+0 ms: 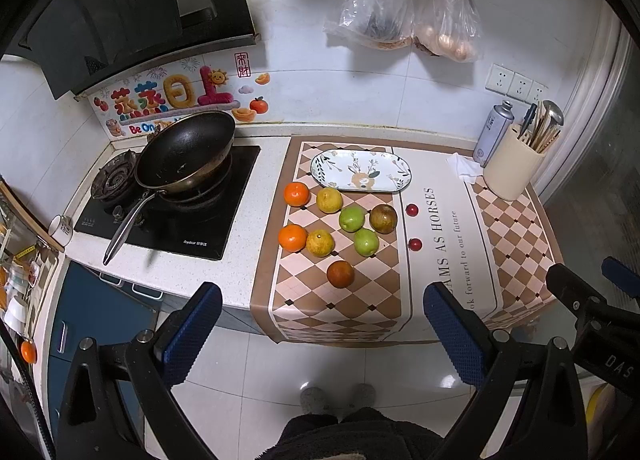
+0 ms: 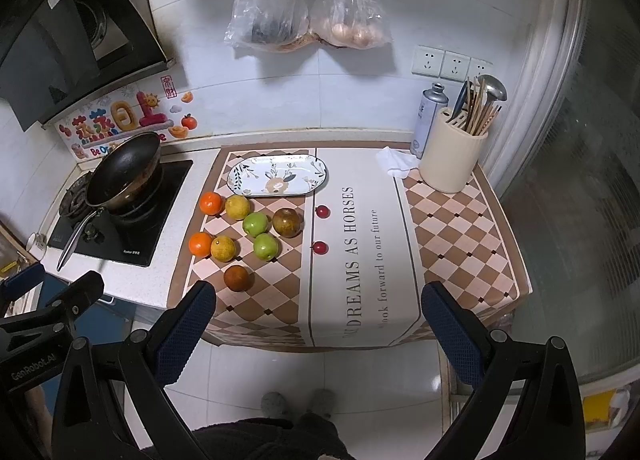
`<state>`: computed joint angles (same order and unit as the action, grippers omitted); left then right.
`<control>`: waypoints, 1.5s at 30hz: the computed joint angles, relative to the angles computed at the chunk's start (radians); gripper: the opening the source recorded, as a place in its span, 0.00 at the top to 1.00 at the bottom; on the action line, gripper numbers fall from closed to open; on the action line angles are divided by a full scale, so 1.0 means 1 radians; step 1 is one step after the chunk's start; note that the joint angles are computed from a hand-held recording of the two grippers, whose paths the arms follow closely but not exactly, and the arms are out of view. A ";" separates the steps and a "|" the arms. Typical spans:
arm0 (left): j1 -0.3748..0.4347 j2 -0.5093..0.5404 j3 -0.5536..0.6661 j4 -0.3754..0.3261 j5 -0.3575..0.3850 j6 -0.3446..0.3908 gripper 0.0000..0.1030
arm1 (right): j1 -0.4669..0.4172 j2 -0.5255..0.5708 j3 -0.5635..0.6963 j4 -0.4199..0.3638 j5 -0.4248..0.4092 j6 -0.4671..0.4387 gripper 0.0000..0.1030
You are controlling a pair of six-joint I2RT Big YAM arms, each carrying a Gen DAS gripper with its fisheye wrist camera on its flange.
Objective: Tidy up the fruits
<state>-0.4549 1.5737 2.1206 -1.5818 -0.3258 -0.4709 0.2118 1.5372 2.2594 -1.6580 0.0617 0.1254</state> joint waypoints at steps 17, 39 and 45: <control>0.008 0.005 0.012 -0.004 0.004 0.002 0.00 | 0.011 0.021 0.035 -0.015 -0.002 0.007 0.00; 0.014 0.001 0.009 0.000 0.009 0.008 0.00 | 0.019 0.014 0.023 -0.007 -0.001 0.015 0.00; 0.023 -0.007 -0.015 0.042 -0.041 0.012 0.00 | 0.027 0.016 0.010 0.013 -0.014 0.065 0.00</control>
<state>-0.4317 1.5662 2.1056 -1.5395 -0.3672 -0.4592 0.2386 1.5531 2.2692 -1.6453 0.0473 0.1906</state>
